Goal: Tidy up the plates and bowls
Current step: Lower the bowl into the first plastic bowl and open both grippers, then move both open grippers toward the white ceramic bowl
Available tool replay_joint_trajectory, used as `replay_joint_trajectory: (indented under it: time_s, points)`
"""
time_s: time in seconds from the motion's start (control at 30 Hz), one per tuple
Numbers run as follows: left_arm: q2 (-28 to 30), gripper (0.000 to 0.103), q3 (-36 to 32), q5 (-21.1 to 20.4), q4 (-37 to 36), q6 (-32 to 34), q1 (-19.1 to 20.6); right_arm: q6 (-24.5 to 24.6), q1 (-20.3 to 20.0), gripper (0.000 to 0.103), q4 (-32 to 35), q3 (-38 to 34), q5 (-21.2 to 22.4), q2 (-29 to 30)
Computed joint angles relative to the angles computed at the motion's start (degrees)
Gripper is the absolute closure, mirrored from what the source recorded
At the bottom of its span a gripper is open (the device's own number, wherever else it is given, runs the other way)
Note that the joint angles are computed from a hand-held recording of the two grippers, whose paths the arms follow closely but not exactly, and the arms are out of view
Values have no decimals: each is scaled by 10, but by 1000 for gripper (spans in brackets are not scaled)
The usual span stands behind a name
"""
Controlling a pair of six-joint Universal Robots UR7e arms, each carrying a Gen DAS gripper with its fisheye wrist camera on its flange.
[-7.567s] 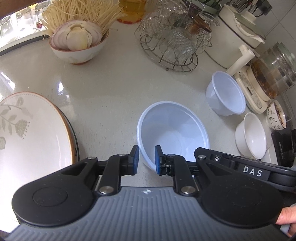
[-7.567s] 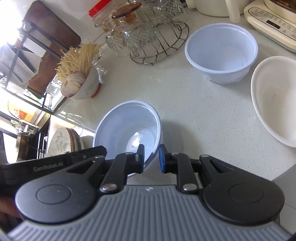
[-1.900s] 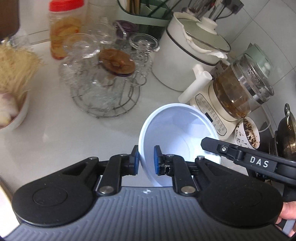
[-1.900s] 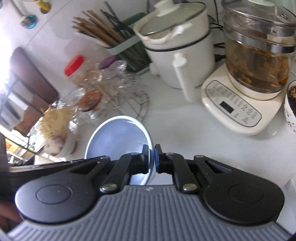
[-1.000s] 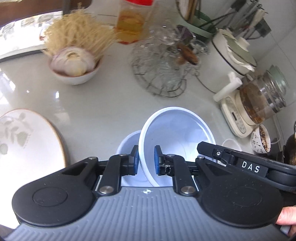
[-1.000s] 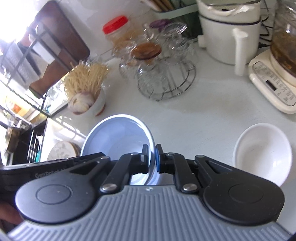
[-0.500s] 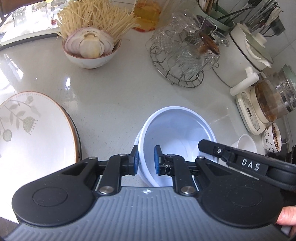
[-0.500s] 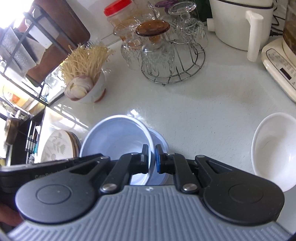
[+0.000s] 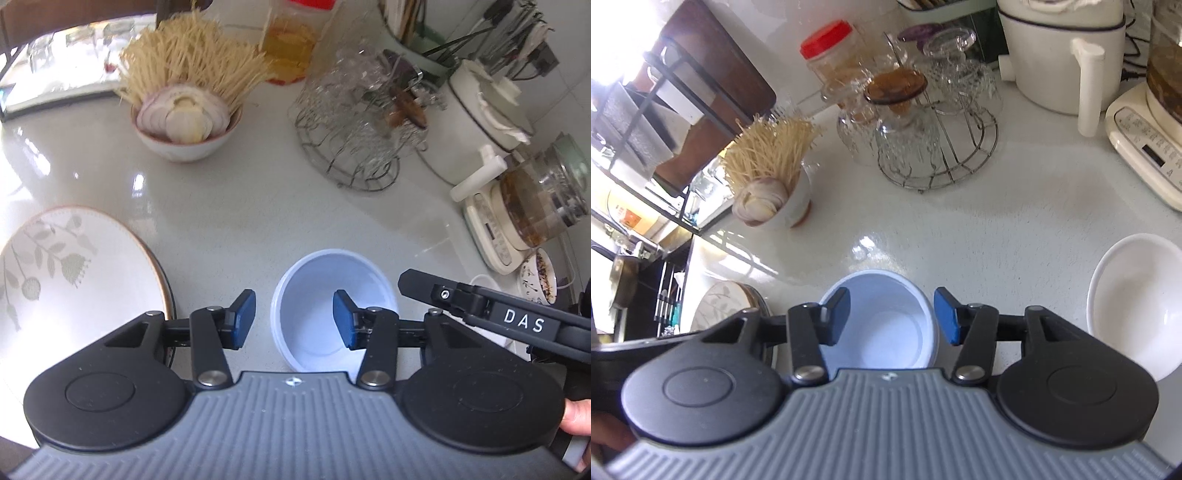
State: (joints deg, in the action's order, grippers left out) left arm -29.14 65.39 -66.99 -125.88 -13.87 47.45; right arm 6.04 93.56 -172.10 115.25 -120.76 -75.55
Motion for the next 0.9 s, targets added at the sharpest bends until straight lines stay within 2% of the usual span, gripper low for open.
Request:
replay_joint_trajectory:
  time_s: [0.2, 0.57, 0.9]
  points:
    - [-15, 51, 14, -3, -32, 38, -8, -15, 25, 49, -40, 4, -27, 1]
    - [-41, 51, 44, -24, -89, 116, -20, -56, 79, 49, -163, 26, -105, 15]
    - [-56, 51, 66, -51, -82, 153, -23, -54, 108, 49, -242, 50, -176, 31]
